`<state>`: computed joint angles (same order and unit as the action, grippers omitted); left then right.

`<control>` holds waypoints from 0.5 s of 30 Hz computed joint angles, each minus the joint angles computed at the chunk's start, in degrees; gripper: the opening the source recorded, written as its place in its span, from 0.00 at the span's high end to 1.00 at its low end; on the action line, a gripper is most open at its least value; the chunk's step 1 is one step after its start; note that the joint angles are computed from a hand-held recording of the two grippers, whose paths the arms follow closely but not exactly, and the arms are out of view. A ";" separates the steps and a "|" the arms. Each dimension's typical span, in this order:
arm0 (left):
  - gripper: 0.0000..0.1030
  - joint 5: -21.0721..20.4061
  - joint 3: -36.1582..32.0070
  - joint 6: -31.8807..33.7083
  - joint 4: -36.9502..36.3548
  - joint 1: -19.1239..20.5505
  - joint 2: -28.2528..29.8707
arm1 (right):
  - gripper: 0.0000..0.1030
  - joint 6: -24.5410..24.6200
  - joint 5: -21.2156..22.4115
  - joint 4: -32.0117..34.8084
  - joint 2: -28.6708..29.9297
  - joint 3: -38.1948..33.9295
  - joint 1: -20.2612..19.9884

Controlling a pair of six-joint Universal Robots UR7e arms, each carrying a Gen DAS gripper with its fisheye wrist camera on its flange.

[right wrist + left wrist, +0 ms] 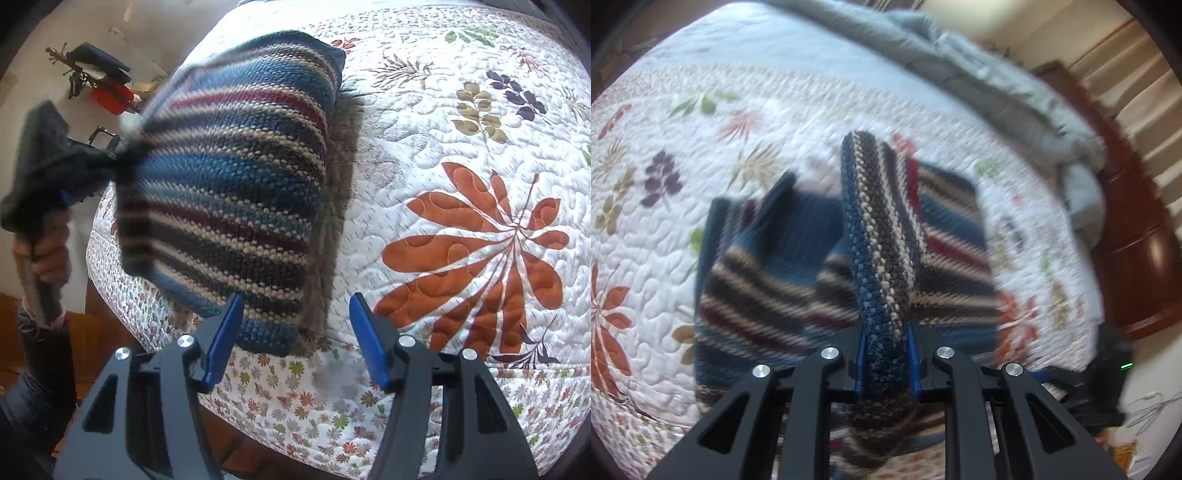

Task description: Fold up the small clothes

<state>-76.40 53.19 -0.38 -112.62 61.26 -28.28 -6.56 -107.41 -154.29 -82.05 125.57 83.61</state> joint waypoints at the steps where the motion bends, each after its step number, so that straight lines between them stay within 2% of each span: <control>1: 0.82 0.53 -1.60 -0.83 2.51 0.58 1.39 | 0.42 -0.01 0.10 -0.23 0.29 -0.04 -0.06; 3: 0.81 0.85 -3.41 -2.38 4.81 1.80 3.66 | 0.42 0.88 0.01 -0.30 1.39 -0.72 0.40; 7: 0.75 -0.16 0.03 -1.48 0.53 1.85 2.16 | 0.42 0.71 -1.65 -0.31 2.35 -0.93 1.80; 8: 0.68 0.47 0.75 -1.01 0.17 1.58 1.62 | 0.41 0.43 -2.44 -0.30 2.47 -0.92 2.20; 9: 0.56 1.89 1.95 -0.38 -0.47 1.05 0.75 | 0.41 0.32 -3.42 -0.19 2.53 -0.99 2.61; 12: 0.34 5.03 6.87 2.25 -3.97 -0.03 -2.81 | 0.38 0.19 -4.72 -0.47 2.30 -1.10 2.94; 14: 0.24 4.95 8.16 2.27 -4.08 -0.11 -4.27 | 0.38 0.46 -5.06 -0.75 2.16 -1.08 2.89; 15: 0.24 4.55 8.91 1.82 -3.94 -0.07 -5.00 | 0.38 0.46 -5.17 -0.92 2.16 -1.00 2.76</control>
<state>-71.85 62.11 1.44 -116.56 61.19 -33.29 -6.10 -112.57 -155.21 -79.89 124.57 86.37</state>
